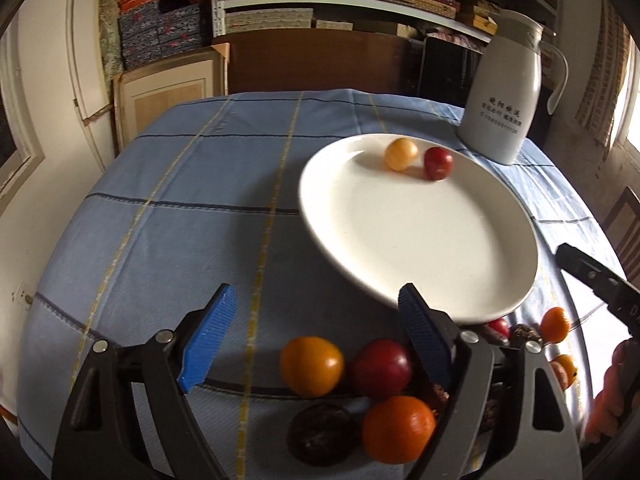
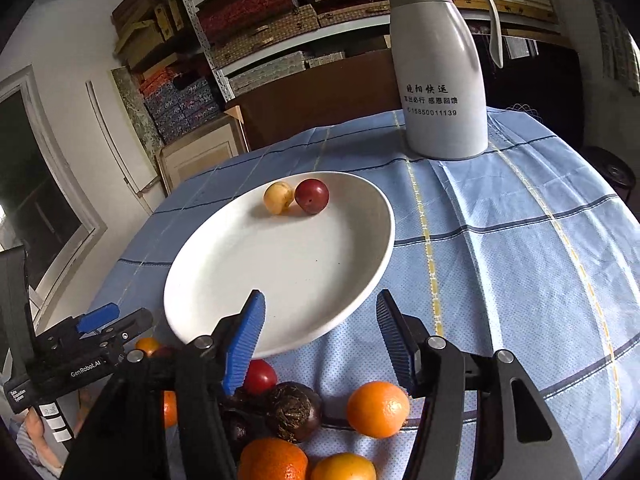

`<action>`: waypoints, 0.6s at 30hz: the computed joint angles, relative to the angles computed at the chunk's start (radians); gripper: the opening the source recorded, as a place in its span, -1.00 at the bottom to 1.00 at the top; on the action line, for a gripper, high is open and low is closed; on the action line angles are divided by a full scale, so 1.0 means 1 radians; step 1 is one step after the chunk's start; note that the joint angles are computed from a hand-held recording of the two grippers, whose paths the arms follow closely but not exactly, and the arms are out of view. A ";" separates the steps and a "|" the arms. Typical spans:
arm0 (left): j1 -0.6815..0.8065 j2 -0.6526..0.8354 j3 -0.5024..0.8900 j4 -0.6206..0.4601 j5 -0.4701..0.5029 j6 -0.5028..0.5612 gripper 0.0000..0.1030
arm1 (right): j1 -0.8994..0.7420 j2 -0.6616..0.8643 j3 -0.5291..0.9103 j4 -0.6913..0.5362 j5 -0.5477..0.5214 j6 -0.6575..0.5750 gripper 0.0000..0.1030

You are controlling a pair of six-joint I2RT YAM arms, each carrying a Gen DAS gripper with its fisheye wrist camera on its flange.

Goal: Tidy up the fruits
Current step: 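Carry both fruits over the white plate and open both grippers to release, then move left gripper back to the pile and close it on a round orange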

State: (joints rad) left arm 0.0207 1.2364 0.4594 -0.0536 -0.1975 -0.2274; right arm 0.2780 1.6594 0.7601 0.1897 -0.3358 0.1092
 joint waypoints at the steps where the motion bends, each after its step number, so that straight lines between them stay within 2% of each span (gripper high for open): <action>1: 0.003 -0.013 -0.014 -0.003 -0.011 -0.002 0.58 | -0.005 -0.009 -0.014 0.009 0.003 -0.002 0.14; 5: 0.022 -0.093 -0.073 -0.029 -0.014 -0.010 0.58 | -0.040 -0.073 -0.101 0.045 -0.006 -0.005 0.26; 8: 0.060 -0.190 -0.133 -0.066 0.012 -0.012 0.71 | -0.077 -0.132 -0.180 0.075 -0.029 -0.015 0.28; 12: 0.086 -0.316 -0.188 -0.133 0.027 -0.013 0.72 | -0.139 -0.192 -0.270 0.097 -0.080 -0.034 0.30; 14: 0.100 -0.343 -0.199 -0.150 0.037 -0.012 0.72 | -0.162 -0.218 -0.303 0.107 -0.100 -0.029 0.41; 18: 0.090 -0.329 -0.202 -0.156 -0.002 -0.023 0.72 | -0.205 -0.237 -0.326 0.110 -0.137 -0.022 0.42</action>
